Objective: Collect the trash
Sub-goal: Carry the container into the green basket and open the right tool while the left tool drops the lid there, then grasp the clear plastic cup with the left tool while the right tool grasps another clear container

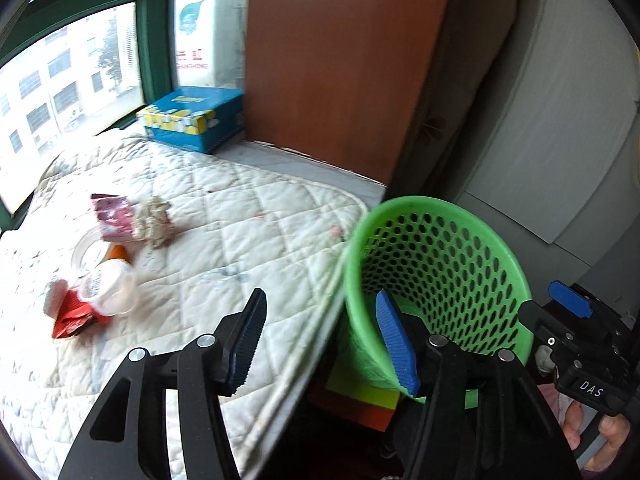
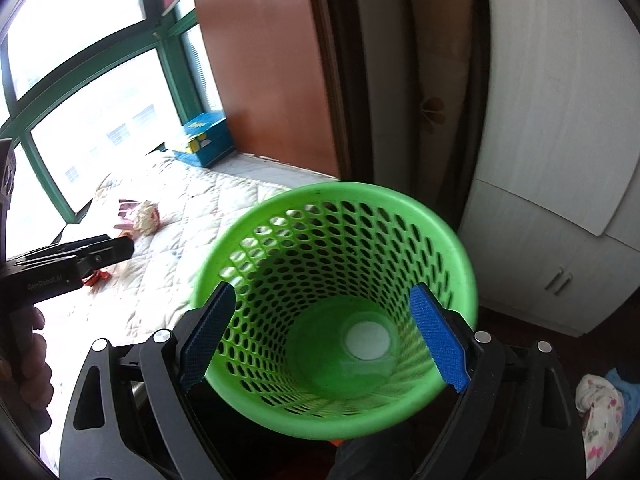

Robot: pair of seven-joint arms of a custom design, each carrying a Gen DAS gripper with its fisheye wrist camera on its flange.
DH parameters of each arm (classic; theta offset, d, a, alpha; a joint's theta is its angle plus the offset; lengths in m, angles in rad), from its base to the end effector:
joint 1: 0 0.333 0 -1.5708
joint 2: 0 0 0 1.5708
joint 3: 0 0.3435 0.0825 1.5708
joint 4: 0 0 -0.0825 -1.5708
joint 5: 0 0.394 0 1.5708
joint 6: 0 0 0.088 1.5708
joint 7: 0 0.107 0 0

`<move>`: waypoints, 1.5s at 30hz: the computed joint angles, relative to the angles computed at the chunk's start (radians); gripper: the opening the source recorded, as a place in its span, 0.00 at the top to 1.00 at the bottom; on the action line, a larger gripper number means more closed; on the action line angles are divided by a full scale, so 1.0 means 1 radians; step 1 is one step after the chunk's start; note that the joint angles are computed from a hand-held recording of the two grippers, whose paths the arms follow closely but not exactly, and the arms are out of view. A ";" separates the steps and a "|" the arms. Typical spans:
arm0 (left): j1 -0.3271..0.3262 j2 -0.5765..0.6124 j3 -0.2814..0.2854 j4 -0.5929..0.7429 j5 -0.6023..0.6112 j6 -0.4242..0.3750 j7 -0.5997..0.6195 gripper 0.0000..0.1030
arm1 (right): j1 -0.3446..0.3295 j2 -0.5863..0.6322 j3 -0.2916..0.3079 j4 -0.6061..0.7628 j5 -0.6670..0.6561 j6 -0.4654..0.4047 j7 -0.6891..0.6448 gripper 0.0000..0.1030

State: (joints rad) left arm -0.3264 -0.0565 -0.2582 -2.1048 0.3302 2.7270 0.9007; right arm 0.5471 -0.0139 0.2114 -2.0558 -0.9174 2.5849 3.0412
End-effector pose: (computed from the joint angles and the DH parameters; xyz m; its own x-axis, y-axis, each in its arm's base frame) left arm 0.4804 -0.3358 0.5417 -0.2173 -0.9683 0.1229 -0.7629 0.0900 -0.6402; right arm 0.4207 0.4192 0.5196 0.0205 -0.9891 -0.1457 -0.6798 0.0931 -0.7274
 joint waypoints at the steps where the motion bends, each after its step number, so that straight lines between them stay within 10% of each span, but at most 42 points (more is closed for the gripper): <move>1: 0.006 -0.014 0.004 -0.013 0.011 -0.003 -0.015 0.46 | 0.001 0.008 0.001 0.010 0.003 0.001 -0.010 0.14; 26: 0.242 -0.320 0.111 -0.346 0.215 -0.082 -0.254 0.30 | 0.153 0.319 -0.028 0.387 0.159 0.004 -0.330 0.13; 45: 0.368 -0.231 0.183 -0.441 0.269 0.031 -0.162 0.19 | 0.256 0.652 -0.011 0.809 0.437 -0.108 -0.757 0.13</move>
State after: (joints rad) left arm 0.0421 -0.2872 -0.0753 -2.5458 0.5990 2.7577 0.7385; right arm 0.8033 0.6380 0.1999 -1.2466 -0.4799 2.4771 2.2840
